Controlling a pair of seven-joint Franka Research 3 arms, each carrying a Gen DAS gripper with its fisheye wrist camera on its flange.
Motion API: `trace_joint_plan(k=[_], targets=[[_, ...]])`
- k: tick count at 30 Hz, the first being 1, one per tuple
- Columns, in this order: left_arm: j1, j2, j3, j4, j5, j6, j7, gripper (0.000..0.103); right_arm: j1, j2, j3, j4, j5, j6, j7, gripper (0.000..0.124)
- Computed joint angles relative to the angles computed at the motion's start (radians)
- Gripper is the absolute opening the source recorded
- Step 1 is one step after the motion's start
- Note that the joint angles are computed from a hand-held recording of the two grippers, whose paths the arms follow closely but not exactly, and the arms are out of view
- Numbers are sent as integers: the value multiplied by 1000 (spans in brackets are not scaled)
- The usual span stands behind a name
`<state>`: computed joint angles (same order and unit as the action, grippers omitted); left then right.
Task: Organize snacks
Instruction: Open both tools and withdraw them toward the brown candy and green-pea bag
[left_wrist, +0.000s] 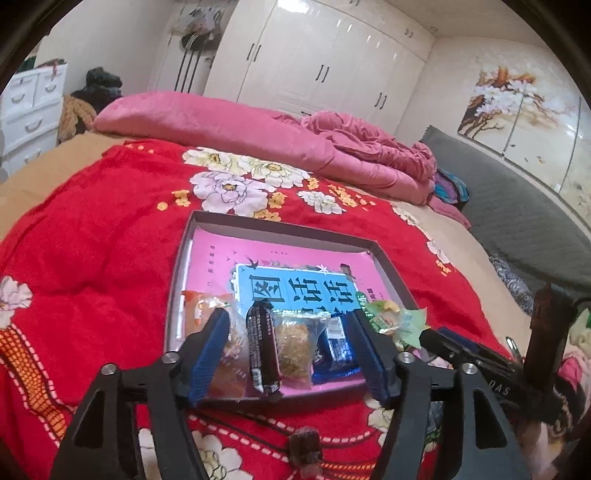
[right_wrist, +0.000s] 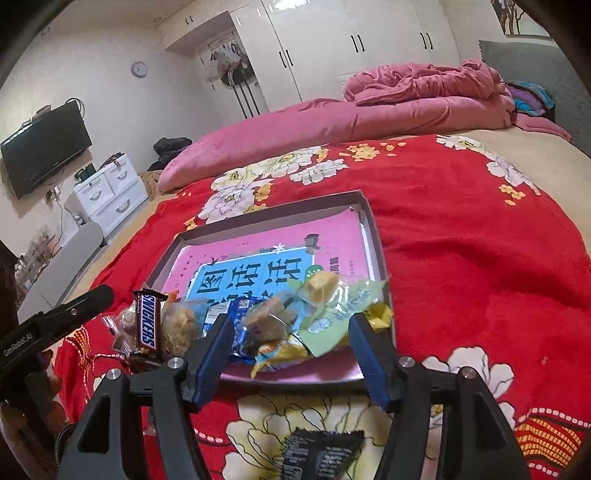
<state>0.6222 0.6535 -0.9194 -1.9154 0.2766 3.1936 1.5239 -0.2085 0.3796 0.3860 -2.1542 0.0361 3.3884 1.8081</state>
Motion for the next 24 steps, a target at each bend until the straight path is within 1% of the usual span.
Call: trace_joint_plan(k=[3, 6, 9, 10, 12, 13, 14, 17, 18, 20, 21, 24], targets=[[44, -13, -34, -38, 10, 4, 10, 70, -38, -15, 30, -26, -19, 0, 7, 65], [70, -26, -56, -66, 25, -3, 19, 70, -117, -26, 96, -58, -63, 0, 34, 65], [83, -43, -68, -93, 26, -21, 26, 70, -186, -33, 153, -83, -115, 0, 62, 65], [91, -45, -79, -102, 22, -31, 31, 70, -193, -35, 158, -88, -129, -1, 67, 65], [100, -50, -92, -119, 9, -49, 43, 70, -175, -51, 137, -105, -139, -5, 66, 65], [102, -53, -96, -126, 1, -60, 52, 70, -188, -54, 147, -112, -157, -13, 67, 65], [94, -64, -89, -134, -9, -66, 57, 70, -187, -58, 147, -118, -161, -16, 65, 65], [46, -106, -42, -153, -40, -75, 70, 70, -189, -73, 148, -139, -176, -42, 41, 66], [26, -118, -22, -155, -51, -83, 74, 70, -167, -82, 128, -146, -168, -51, 22, 66], [-11, -135, 16, -155, -75, -96, 78, 70, -149, -93, 115, -157, -151, -67, -14, 66], [-33, -141, 38, -151, -88, -109, 76, 70, -152, -97, 121, -164, -145, -76, -31, 66], [-94, -149, 99, -133, -129, -147, 68, 70, -201, -95, 178, -175, -123, -98, -63, 66]])
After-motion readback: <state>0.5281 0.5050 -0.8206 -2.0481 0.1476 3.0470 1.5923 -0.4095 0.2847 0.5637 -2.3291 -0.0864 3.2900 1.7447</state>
